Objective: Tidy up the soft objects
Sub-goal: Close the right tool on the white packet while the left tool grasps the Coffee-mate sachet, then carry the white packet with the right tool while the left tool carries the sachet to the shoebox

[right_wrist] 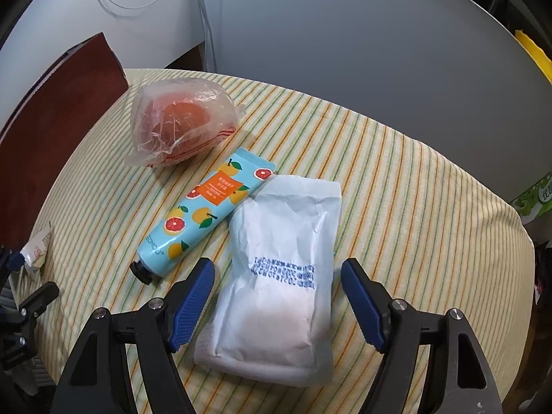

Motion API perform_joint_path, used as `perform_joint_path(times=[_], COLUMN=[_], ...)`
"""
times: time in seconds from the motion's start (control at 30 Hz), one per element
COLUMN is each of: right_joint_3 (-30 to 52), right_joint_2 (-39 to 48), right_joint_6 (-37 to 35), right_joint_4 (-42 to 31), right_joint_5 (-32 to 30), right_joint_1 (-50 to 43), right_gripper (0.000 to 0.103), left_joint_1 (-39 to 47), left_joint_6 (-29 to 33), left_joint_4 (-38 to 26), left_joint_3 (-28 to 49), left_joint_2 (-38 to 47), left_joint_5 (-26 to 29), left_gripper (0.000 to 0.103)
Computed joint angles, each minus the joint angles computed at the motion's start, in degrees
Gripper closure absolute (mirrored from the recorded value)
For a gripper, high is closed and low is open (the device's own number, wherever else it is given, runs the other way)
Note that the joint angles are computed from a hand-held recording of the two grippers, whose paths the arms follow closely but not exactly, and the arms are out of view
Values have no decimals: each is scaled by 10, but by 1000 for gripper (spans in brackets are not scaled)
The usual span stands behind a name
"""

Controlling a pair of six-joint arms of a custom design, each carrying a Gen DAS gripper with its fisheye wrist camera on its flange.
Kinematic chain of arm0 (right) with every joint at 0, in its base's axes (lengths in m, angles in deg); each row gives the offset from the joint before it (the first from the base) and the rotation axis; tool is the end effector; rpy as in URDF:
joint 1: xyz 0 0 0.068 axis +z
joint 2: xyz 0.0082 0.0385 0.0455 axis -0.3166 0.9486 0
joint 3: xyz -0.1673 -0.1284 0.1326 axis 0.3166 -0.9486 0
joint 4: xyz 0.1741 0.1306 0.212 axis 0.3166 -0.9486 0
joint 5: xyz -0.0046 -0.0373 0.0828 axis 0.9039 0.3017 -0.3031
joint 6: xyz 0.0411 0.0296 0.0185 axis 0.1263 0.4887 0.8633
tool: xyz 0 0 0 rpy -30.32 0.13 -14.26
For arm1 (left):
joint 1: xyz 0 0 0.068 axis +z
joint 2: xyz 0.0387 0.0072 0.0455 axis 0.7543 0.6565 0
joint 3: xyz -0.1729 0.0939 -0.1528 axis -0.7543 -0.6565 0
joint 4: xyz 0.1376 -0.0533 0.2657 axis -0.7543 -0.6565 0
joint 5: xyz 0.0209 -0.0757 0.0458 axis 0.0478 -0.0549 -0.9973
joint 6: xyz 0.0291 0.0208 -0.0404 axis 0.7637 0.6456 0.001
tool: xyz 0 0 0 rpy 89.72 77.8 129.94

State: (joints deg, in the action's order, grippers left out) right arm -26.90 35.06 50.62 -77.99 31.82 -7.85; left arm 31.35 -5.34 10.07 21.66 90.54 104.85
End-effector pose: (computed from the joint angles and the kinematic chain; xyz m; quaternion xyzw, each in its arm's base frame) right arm 0.2552 0.0434 0.1528 0.0403 0.9785 -0.0151 0.2019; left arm 0.2129 -0.0776 0.1849 0.2737 0.9043 -0.1470 0.2929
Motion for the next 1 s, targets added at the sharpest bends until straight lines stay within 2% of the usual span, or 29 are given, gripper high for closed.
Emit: perform_joint_path(times=[0.2, 0.33, 0.43, 0.63, 0.83, 1.0], right_joint_3=[-20, -32, -45, -91, -135, -140], right_joint_2=[-46, -73, -96, -206, -354, -423], right_joint_6=[-7, -14, -16, -28, -37, -49], right_joint_4=[-26, -39, -45, -94, -174, -225], right_joint_5=[-5, -15, -30, -68, -73, -78], right_joint_1=[-13, -26, -39, -77, -93, -107], right_gripper=[50, 57, 59, 62, 65, 66], left_joint_1=[12, 10, 11, 14, 10, -1], left_joint_6=[3, 2, -2, -6, -7, -15], left_joint_4=[-2, 4, 11, 14, -5, -24], left_joint_3=[5, 3, -3, -16, -22, -22], left_joint_2=[4, 2, -3, -18, -50, -78], left_joint_5=[3, -5, -5, 5, 25, 35], left_gripper=[61, 71, 85, 85, 85, 85])
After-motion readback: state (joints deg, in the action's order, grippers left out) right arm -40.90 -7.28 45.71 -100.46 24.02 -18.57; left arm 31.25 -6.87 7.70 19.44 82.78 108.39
